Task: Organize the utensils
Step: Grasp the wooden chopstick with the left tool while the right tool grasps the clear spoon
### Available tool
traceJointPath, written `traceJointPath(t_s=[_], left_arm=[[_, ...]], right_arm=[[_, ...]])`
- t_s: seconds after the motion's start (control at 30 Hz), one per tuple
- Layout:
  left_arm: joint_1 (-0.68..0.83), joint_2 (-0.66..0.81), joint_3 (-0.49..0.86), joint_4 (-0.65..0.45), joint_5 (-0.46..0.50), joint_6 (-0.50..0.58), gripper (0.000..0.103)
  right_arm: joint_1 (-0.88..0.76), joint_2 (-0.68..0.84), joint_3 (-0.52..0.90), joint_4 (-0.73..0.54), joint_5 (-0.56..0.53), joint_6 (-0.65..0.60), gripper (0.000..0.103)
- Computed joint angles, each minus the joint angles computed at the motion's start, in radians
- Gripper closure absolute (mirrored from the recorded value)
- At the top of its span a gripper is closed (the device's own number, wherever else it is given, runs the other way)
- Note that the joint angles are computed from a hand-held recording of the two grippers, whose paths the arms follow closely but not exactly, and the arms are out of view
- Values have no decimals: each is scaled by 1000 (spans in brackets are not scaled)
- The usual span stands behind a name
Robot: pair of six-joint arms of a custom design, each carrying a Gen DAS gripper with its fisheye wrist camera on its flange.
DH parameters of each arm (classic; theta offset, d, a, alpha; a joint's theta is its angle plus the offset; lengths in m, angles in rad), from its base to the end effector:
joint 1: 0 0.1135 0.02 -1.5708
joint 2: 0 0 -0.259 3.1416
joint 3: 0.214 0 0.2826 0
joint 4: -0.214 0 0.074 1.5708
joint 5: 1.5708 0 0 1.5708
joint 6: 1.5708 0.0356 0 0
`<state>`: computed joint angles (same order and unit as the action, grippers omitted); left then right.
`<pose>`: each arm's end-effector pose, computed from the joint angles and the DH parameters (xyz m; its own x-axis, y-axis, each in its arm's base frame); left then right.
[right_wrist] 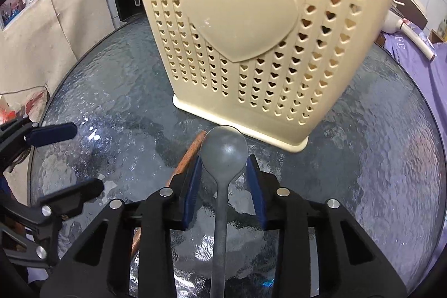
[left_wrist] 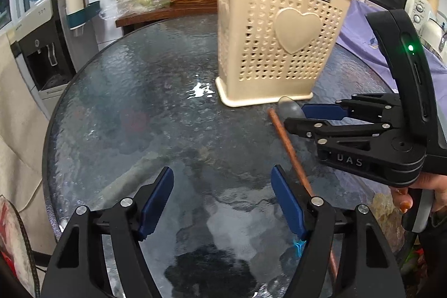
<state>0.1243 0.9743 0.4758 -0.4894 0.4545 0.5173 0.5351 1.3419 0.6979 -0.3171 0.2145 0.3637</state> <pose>0.2045 0.0098 0.1600 -0.6565 0.3658 -0.6597 0.5213 0.8521 -0.0463 0.2451 0.1365 0.1588 -0.7990 -0.0696 -0.5972 -0.1168 0.9923 0.0406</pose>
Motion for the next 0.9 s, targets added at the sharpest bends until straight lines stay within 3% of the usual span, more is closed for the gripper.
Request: traceJointPath(t_s=[0.27,0.43,0.67,0.9], left_arm=[[-136,36,38,-18,10,-68,46],[-267,106,69,40,-84,-142,64],[-355,210,106,90,-166,-205,79],[-419,207,102,117,-251,-240,92]], right_arm=[[-54,-198,-112,-47,3,29,69],[-66,-290,-160,-82,9,66,69],[-86,-367,-202,-104,1,72,69],[-101,-391,-221,-102,-4,77,69]])
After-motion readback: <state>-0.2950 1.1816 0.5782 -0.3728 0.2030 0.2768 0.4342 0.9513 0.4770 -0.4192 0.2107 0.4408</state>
